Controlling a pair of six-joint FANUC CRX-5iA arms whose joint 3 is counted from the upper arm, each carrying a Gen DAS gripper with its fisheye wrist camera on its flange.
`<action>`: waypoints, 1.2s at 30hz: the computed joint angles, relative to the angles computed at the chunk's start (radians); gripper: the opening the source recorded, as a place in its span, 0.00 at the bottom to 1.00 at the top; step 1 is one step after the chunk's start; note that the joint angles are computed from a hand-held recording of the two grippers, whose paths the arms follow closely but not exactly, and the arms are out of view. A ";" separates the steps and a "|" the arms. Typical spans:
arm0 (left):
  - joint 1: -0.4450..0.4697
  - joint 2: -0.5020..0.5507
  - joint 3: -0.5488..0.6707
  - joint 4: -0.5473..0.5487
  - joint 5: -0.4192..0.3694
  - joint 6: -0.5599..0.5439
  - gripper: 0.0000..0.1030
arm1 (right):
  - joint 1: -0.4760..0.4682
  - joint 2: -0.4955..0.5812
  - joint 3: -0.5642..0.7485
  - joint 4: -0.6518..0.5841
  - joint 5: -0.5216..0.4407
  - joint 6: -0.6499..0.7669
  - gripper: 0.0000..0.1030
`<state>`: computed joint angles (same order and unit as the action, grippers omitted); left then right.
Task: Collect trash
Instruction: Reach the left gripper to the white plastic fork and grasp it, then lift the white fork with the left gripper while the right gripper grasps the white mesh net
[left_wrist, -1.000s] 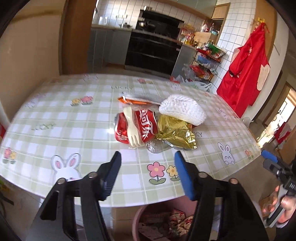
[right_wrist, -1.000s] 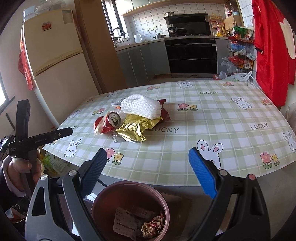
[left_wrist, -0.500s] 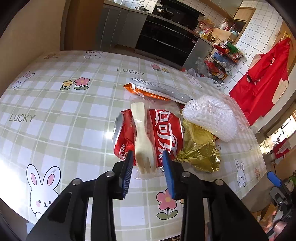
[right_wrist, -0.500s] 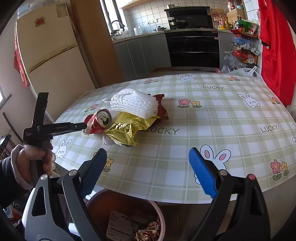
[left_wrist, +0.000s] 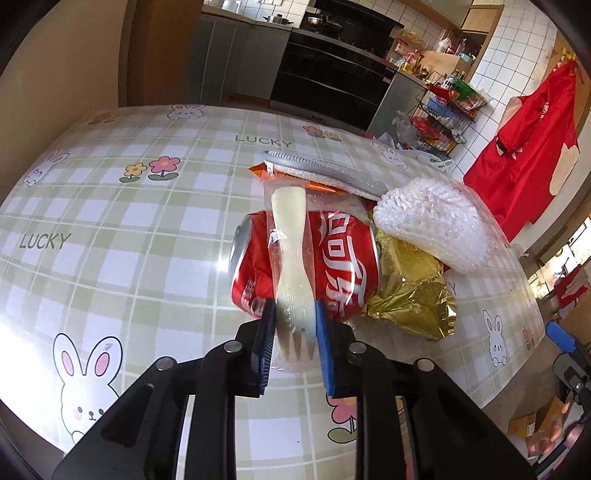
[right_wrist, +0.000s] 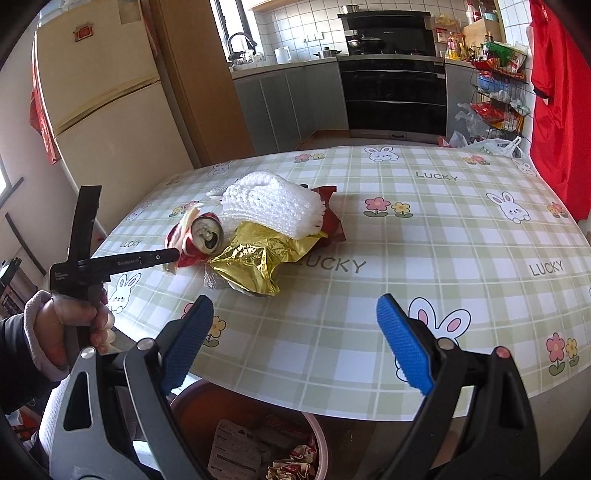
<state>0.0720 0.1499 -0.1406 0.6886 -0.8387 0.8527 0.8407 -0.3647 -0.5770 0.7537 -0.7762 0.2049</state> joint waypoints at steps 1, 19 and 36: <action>0.004 -0.010 -0.010 0.014 0.004 -0.009 0.21 | -0.005 0.005 0.005 -0.004 0.004 0.013 0.86; 0.142 -0.241 -0.202 0.246 0.011 -0.163 0.21 | -0.201 0.403 0.449 -0.258 0.016 0.753 0.86; 0.190 -0.296 -0.258 0.237 0.014 -0.182 0.21 | -0.202 0.527 0.557 -0.316 -0.073 0.794 0.51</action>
<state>0.2623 -0.1461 -0.3983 0.9258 -0.8243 0.6708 0.6387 0.1620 -0.0202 0.4381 -0.8493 0.9994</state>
